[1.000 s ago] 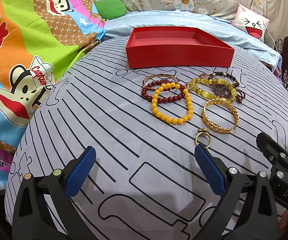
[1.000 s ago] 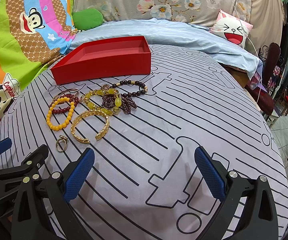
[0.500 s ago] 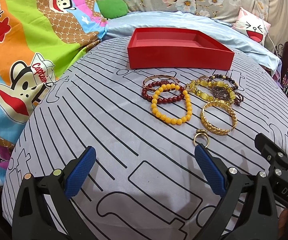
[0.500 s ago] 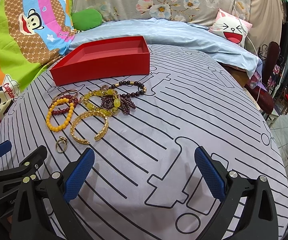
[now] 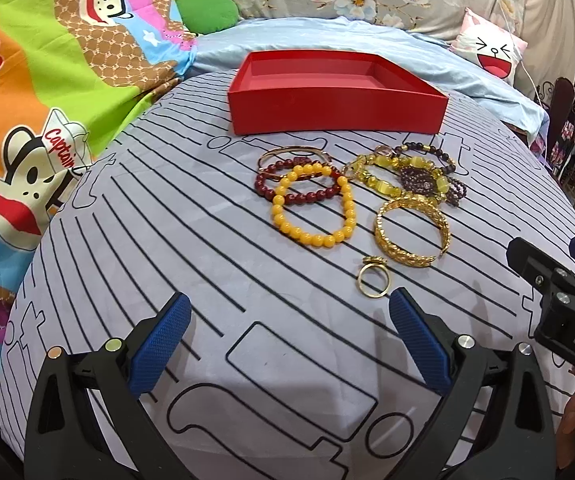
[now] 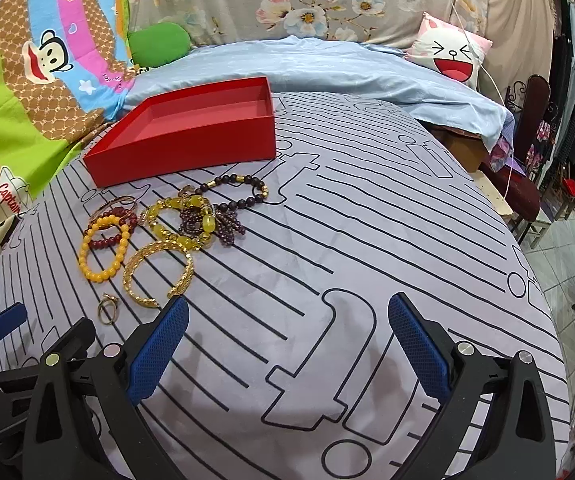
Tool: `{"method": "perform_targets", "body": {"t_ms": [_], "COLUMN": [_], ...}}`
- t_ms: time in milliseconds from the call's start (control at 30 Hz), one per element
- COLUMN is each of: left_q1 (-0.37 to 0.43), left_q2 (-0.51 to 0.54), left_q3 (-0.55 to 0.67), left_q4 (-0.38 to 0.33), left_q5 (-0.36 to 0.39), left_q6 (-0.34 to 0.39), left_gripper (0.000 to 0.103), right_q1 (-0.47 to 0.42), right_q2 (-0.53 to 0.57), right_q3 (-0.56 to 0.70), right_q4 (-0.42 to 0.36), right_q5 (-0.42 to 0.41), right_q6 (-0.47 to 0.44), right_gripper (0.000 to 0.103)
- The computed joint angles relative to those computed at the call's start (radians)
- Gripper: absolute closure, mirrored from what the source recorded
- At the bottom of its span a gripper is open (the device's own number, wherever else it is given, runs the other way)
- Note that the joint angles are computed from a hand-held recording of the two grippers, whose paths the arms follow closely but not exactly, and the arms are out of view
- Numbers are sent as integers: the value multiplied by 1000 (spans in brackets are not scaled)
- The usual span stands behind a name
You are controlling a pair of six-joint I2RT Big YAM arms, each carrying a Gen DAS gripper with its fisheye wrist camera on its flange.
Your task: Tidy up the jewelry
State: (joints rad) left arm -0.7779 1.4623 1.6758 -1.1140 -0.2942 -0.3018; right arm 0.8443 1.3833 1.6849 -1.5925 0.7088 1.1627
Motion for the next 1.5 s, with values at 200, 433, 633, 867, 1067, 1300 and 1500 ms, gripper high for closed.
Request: {"method": "perform_targets", "body": {"t_ms": [200, 433, 633, 867, 1067, 1300, 1500], "left_q1": [-6, -5, 0, 1, 4, 6, 8], "left_q2": [29, 43, 49, 62, 76, 79, 69], "left_q3": [31, 51, 73, 79, 78, 76, 68], "left_q4": [-27, -35, -45, -47, -41, -19, 2], "left_q5": [-3, 9, 15, 39, 75, 87, 127], "left_q6": [6, -6, -18, -17, -5, 7, 29], "left_gripper": [8, 8, 8, 8, 16, 37, 62], "right_q1": [-13, -20, -14, -20, -30, -38, -35], "right_q2": [-5, -4, 6, 4, -4, -9, -5], "right_q3": [-3, 2, 36, 35, 21, 9, 13], "right_q4": [11, 20, 13, 19, 23, 32, 34], "right_q5": [-4, -5, 25, 19, 10, -2, -4], "right_q6": [-11, -24, -48, -49, -43, -45, -50], "right_gripper": [7, 7, 7, 7, 7, 7, 7]}}
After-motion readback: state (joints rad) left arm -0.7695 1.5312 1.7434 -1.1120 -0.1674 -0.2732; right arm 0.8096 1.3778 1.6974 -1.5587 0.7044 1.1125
